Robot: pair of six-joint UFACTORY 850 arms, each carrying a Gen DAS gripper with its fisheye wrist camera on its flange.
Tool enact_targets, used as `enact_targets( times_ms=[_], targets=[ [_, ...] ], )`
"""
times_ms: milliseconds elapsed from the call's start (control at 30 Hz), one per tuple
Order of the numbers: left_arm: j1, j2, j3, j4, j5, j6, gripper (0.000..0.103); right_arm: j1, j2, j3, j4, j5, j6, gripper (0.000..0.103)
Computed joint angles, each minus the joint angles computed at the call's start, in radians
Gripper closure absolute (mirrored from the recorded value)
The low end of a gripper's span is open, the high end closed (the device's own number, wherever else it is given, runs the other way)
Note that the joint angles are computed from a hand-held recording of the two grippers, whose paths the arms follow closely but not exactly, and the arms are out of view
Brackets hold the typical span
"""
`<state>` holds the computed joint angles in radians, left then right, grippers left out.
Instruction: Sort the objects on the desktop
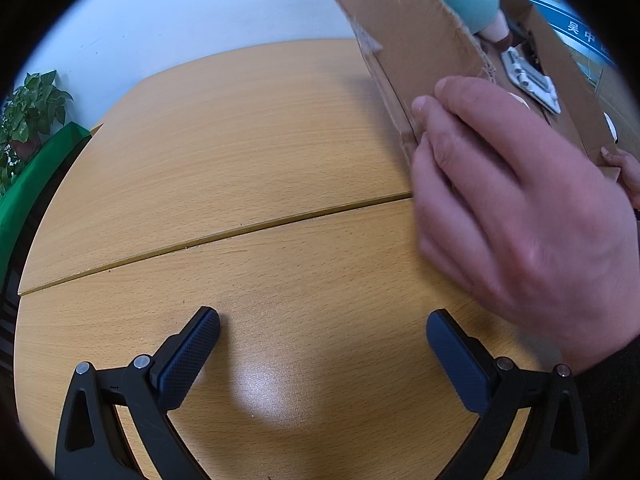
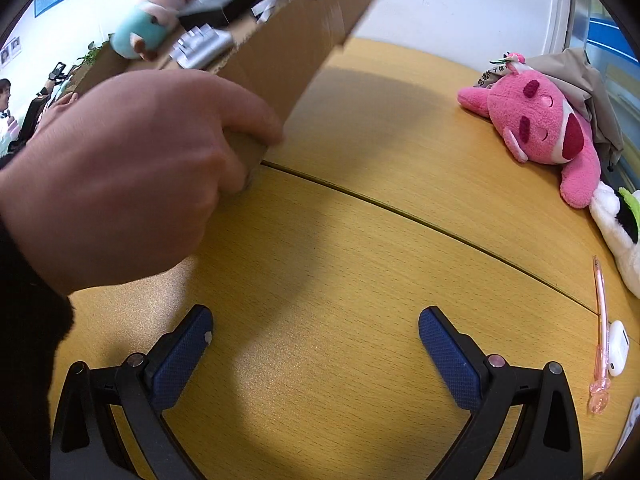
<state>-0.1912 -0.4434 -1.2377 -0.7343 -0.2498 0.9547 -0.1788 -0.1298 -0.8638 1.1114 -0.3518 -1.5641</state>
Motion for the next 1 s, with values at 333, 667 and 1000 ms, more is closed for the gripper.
enact_targets(
  times_ms=[333, 667, 1000],
  targets=[
    [0.0, 0.001, 0.001, -0.001, 0.0, 0.001, 0.0, -0.001, 0.0, 0.0, 0.0, -0.001, 0.0, 0.0],
    [0.001, 0.0, -0.001, 0.0, -0.001, 0.002, 0.0, 0.0, -0.014, -0.008, 0.014, 0.006, -0.018, 0.0],
    [0.003, 0.012, 0.009, -0.002, -0.004, 0.005, 0.0, -0.001, -0.032, -0.028, 0.004, 0.002, -0.01, 0.0]
  ],
)
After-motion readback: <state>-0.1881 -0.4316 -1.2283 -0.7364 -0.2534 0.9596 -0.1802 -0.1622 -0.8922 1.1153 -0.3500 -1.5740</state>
